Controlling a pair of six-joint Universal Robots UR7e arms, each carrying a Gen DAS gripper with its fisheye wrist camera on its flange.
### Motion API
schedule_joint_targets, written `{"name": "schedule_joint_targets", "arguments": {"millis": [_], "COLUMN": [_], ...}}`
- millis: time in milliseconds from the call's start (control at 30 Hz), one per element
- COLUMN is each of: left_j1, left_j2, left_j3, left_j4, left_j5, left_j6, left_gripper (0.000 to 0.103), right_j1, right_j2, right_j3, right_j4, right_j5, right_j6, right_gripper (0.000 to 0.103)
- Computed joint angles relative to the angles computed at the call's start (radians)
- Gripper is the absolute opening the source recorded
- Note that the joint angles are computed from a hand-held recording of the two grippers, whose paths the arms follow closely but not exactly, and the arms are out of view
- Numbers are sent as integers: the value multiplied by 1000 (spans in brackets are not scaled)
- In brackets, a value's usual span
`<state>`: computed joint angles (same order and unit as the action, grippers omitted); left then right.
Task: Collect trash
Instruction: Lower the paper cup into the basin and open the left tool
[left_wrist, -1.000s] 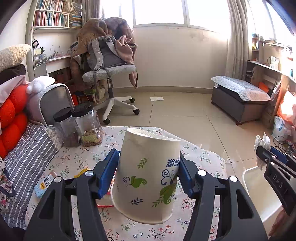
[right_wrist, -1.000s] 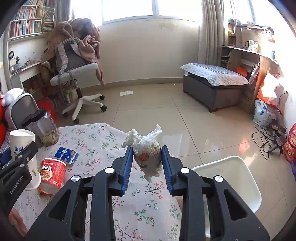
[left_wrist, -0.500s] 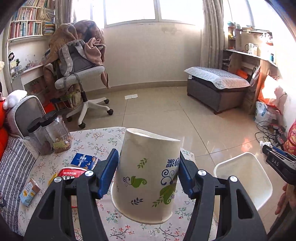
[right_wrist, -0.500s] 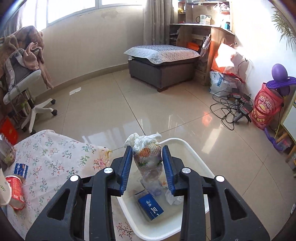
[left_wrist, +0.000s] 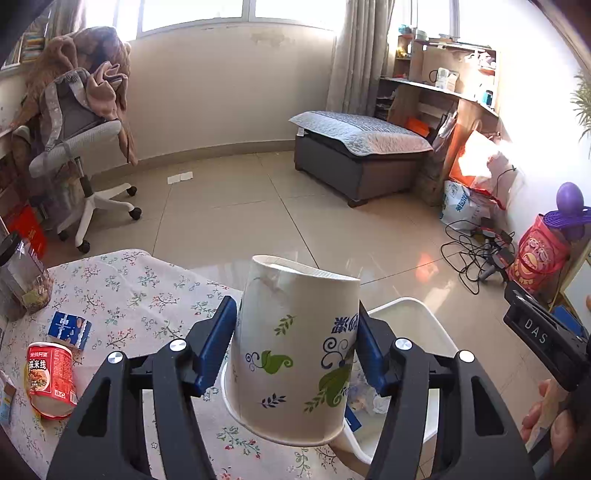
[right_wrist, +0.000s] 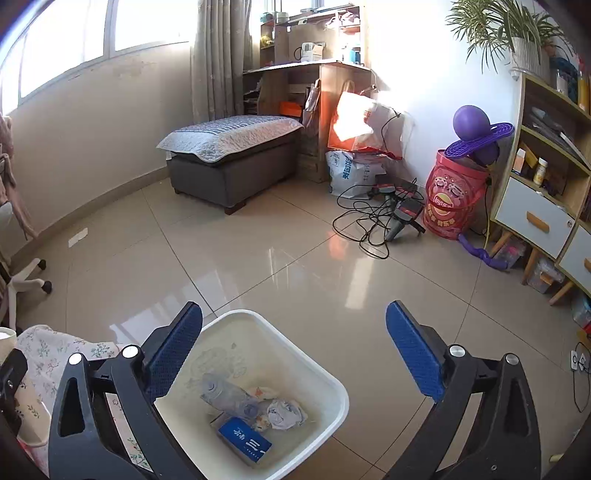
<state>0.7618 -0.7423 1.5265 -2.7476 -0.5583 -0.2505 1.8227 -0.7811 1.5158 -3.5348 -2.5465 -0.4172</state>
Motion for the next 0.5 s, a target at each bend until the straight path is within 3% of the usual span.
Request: {"name": "schedule_joint_targets", "arguments": {"millis": [500], "left_j1": [45], "left_j2": [147], "left_j3": [-247], "left_j4": [212], "left_j5": [-297], "left_j6": [-108], "left_gripper": [63], "right_j1": [-28], "right_j2": [-14], "right_j3": [-34], "right_j4": [-187], "right_j5": [-65], "right_j6": [-17], "right_gripper": [96]}}
